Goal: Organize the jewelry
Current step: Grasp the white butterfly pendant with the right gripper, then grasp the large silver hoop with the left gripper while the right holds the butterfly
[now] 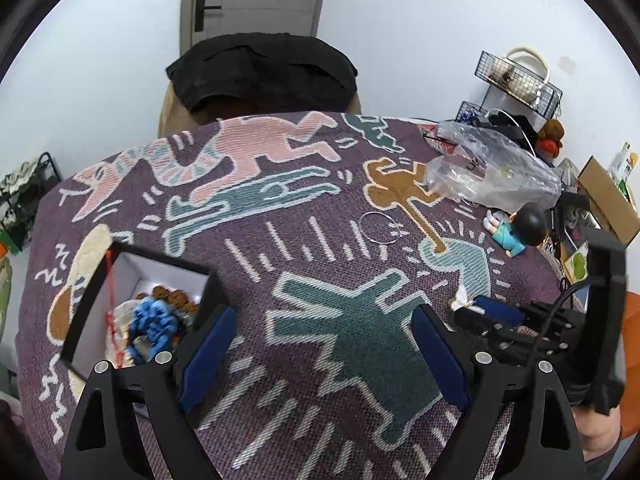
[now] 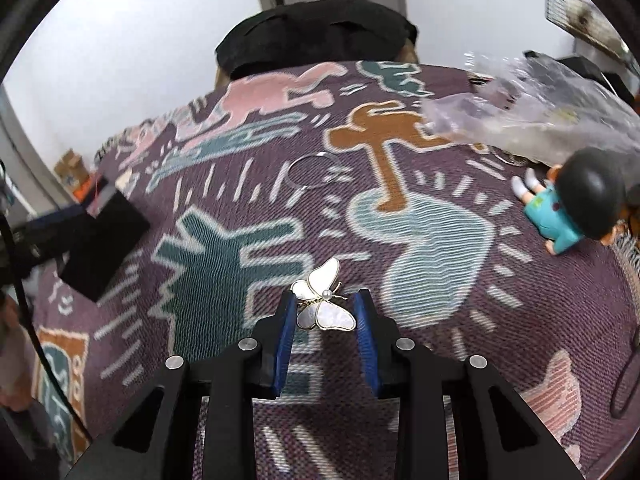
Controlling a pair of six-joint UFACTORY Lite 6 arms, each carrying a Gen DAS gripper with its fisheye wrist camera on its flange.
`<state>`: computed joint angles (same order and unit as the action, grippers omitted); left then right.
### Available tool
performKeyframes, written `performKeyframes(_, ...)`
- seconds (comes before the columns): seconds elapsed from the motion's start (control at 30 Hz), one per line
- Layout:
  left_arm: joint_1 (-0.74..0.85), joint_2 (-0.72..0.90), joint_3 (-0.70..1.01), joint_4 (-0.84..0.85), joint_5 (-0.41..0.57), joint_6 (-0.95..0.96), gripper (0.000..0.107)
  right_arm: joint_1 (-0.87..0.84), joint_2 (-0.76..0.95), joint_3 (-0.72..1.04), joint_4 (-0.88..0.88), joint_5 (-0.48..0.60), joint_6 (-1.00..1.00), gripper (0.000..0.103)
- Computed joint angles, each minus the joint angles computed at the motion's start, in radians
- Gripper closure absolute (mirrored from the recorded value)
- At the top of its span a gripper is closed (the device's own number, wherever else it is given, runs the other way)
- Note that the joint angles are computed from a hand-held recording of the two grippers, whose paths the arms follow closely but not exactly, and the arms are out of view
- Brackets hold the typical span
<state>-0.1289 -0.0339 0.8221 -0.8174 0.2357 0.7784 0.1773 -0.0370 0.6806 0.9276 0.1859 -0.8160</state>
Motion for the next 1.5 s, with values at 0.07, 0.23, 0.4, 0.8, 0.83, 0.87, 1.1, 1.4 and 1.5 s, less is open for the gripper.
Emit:
performKeyframes(0.07, -0.025, 0.036, 0.032, 0.037, -0.006, -0.045, 0.017, -0.058, -0.015, -0.003, 0.13, 0.042, -0.134, 0.072)
performKeyframes(0.23, -0.084, 0.135, 0.132, 0.176, -0.023, -0.217, 0.019, -0.178, -0.032, -0.004, 0.293, 0.126, -0.299, 0.072)
performKeyframes(0.4, -0.139, 0.261, 0.26, 0.364, -0.038, -0.429, 0.024, -0.292, -0.023, 0.001, 0.407, 0.216, -0.415, 0.072)
performKeyframes(0.8, -0.228, 0.692, 0.73, 0.781, 0.077, -0.87, 0.024, -0.438, 0.011, 0.018, 0.466, 0.294, -0.511, 0.072)
performKeyframes(0.83, -0.233, 0.718, 0.76, 0.801, 0.087, -0.891, 0.024, -0.437, 0.013, 0.02, 0.469, 0.287, -0.515, 0.072)
performKeyframes(0.87, -0.237, 0.749, 0.796, 0.827, 0.101, -0.918, 0.024, -0.435, 0.015, 0.02, 0.473, 0.284, -0.52, 0.072)
performKeyframes(1.1, -0.238, 0.933, 1.019, 0.886, 0.192, -0.992, 0.024, -0.42, 0.026, 0.019, 0.501, 0.268, -0.554, 0.072)
performKeyframes(1.4, -0.265, 0.928, 1.003, 1.043, 0.149, -1.095, 0.056, -0.395, 0.021, 0.009, 0.523, 0.254, -0.568, 0.072)
performKeyframes(1.5, -0.261, 0.91, 0.99, 0.985, 0.173, -1.037, 0.057, -0.388, 0.005, -0.002, 0.518, 0.249, -0.557, 0.072)
